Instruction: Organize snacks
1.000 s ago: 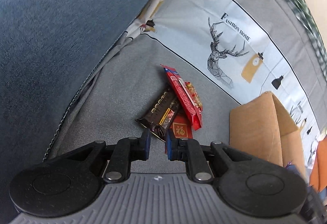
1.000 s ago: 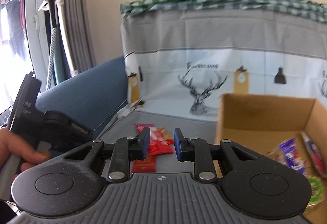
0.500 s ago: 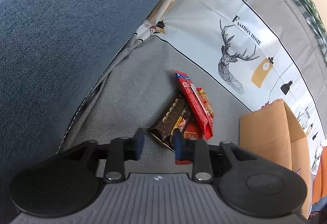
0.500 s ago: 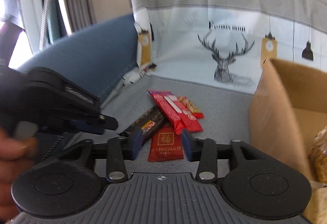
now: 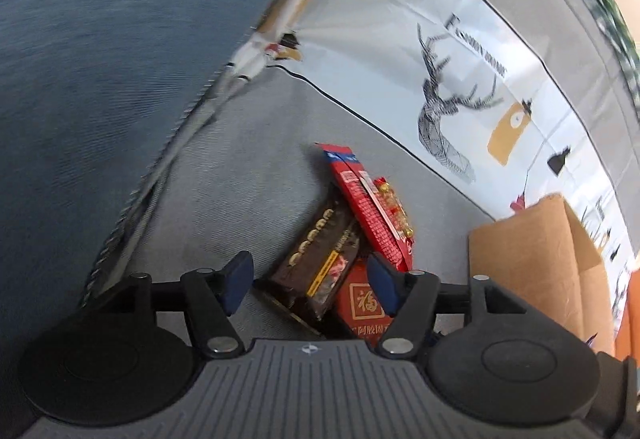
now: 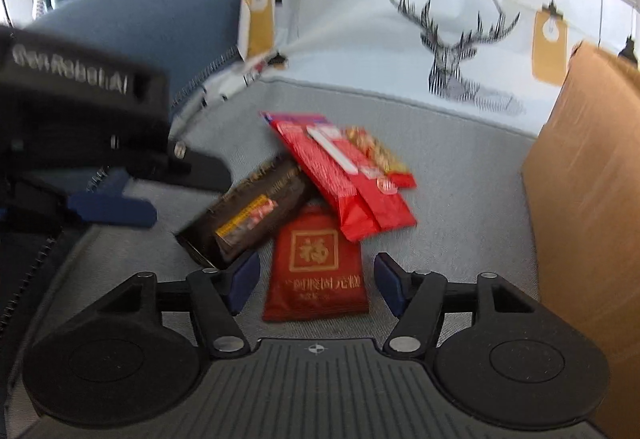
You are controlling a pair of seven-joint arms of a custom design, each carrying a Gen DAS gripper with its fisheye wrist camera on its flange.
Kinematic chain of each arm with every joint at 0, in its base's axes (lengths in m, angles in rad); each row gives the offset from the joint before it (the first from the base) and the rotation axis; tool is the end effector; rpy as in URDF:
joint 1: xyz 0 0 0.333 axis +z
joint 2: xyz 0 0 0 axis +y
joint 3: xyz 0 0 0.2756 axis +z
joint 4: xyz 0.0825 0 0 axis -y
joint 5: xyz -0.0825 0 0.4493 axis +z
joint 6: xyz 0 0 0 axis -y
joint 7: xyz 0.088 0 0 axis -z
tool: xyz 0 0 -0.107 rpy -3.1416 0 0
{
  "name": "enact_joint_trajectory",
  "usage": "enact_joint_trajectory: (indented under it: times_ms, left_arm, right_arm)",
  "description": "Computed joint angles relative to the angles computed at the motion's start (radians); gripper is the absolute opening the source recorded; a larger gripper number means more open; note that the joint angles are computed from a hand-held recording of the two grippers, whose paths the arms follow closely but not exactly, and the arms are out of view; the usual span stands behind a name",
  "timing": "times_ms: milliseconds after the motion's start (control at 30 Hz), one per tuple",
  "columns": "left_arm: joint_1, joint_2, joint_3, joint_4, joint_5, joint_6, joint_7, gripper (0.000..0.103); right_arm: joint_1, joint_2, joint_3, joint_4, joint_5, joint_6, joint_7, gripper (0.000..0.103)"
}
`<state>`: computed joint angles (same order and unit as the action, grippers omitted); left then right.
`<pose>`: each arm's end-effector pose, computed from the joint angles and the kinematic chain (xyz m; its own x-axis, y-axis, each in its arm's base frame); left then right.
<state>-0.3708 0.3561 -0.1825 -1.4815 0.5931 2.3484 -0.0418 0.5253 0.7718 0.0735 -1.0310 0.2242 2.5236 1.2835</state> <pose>0.6579 -0.3759 0.4791 0.5522 -0.7191 0.4219 -0.5457 -0.6943 -0.4692 0.7108 0.4553 0.4283 0.6736 -0.7351 -0.0764 -0.5740 -0.4553 -0.6806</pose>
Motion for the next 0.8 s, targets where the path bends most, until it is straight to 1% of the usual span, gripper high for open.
enact_joint_trajectory:
  times_ms: [67, 133, 200, 267, 300, 400, 433, 467, 533, 600, 667, 733, 800]
  left_arm:
    - [0.006, 0.039, -0.007, 0.047, -0.020, -0.010, 0.059, 0.069]
    - [0.008, 0.073, -0.010, 0.088, -0.043, -0.028, 0.111, 0.070]
    - [0.005, 0.099, -0.008, 0.122, -0.061, -0.044, 0.146, 0.071]
    - [0.004, 0.109, -0.005, 0.128, -0.075, -0.038, 0.159, 0.071]
    - [0.004, 0.114, -0.004, 0.134, -0.083, -0.038, 0.168, 0.071]
    - [-0.009, 0.139, 0.000, 0.171, -0.084, -0.073, 0.208, 0.070]
    - [-0.015, 0.147, 0.003, 0.186, -0.080, -0.091, 0.222, 0.068]
    - [-0.023, 0.157, 0.006, 0.204, -0.075, -0.115, 0.235, 0.065]
    - [-0.034, 0.164, 0.012, 0.223, -0.067, -0.155, 0.256, 0.045]
    - [-0.033, 0.141, 0.014, 0.188, -0.069, -0.139, 0.243, 0.040]
    - [-0.032, 0.115, 0.012, 0.156, -0.073, -0.133, 0.216, 0.030]
    - [-0.035, 0.089, 0.007, 0.130, -0.071, -0.144, 0.200, 0.016]
    - [-0.034, 0.064, -0.003, 0.106, -0.078, -0.160, 0.193, 0.010]
  right_arm:
    - [0.004, 0.001, 0.001, -0.003, -0.007, 0.011, -0.020, 0.067]
    - [0.000, -0.001, 0.011, -0.007, -0.001, 0.016, -0.050, 0.064]
    - [-0.003, -0.001, 0.015, -0.012, 0.004, 0.028, -0.074, 0.052]
    - [-0.008, -0.005, 0.021, -0.018, 0.017, 0.032, -0.093, 0.049]
    - [-0.011, -0.005, 0.022, -0.018, 0.023, 0.030, -0.095, 0.048]
    - [-0.013, -0.014, 0.021, -0.030, 0.035, 0.033, -0.094, 0.047]
    - [-0.013, -0.021, 0.020, -0.039, 0.037, 0.035, -0.094, 0.047]
    - [-0.014, -0.026, 0.019, -0.046, 0.039, 0.035, -0.093, 0.046]
    - [-0.017, -0.043, 0.019, -0.068, 0.042, 0.037, -0.094, 0.046]
    - [-0.022, -0.057, 0.019, -0.085, 0.047, 0.029, -0.091, 0.046]
    - [-0.032, -0.085, 0.023, -0.116, 0.059, 0.019, -0.090, 0.046]
    - [-0.048, -0.122, 0.034, -0.160, 0.079, 0.007, -0.104, 0.046]
    - [-0.060, -0.165, 0.043, -0.216, 0.092, 0.011, -0.133, 0.046]
